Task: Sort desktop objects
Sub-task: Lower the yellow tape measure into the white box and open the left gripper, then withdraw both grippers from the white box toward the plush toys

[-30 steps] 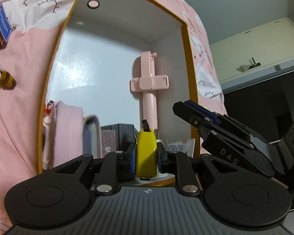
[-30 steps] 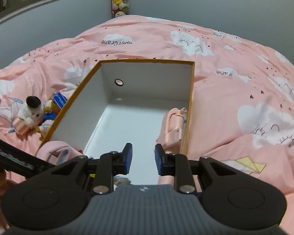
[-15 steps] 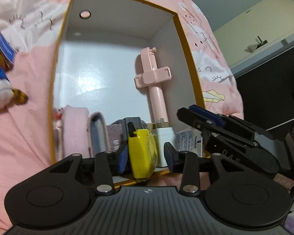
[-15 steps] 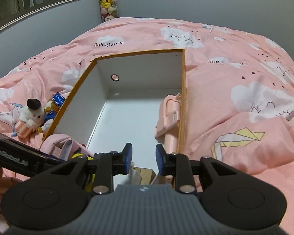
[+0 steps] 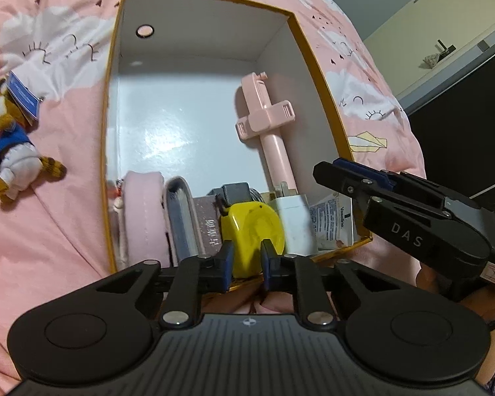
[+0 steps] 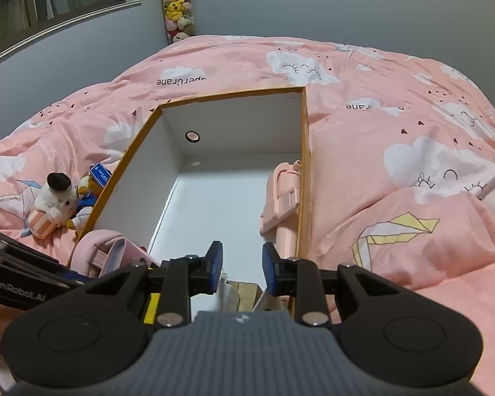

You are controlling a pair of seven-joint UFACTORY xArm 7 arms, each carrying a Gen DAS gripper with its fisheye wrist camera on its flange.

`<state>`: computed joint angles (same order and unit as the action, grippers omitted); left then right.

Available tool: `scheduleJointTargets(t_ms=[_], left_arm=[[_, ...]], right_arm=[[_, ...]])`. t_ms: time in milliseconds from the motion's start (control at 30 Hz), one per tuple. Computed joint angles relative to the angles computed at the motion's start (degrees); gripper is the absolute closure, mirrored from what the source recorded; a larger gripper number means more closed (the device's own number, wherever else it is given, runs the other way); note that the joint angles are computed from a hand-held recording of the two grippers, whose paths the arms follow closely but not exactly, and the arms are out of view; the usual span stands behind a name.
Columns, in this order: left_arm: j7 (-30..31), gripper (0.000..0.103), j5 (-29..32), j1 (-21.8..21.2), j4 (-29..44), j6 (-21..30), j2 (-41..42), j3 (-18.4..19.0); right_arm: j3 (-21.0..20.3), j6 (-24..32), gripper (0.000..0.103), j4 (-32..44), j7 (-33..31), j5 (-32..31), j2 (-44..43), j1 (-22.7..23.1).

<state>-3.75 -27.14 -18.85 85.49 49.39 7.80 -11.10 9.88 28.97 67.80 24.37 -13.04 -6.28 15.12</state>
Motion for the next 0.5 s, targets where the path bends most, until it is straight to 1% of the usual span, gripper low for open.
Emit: scheduleJointTargets(t_ms=[33, 133, 267, 500], left_arm=[[0.0, 0.086, 0.0, 0.0, 0.0, -0.3, 0.1, 0.0], [-0.3, 0.086, -0.1, 0.0, 0.6, 0.6, 0.9, 0.0], [0.4, 0.086, -0.7, 0.0, 0.9, 0.3, 1.5, -0.3], [0.9, 0.086, 0.7, -0.3, 1.1, 0.0, 1.2, -0.4]], right_arm=[[0.0, 0.1, 0.075, -0.1, 0.2, -0.1, -0.1, -0.1], [0.0, 0.1, 0.075, -0.5, 1.0, -0.4, -0.5, -0.3], [0.0, 0.1, 0.075, -0.4, 0.9, -0.2, -0.3, -0.3], [-0.1, 0.9, 0.075, 0.5, -2.2, 2.2, 0.2, 0.6]])
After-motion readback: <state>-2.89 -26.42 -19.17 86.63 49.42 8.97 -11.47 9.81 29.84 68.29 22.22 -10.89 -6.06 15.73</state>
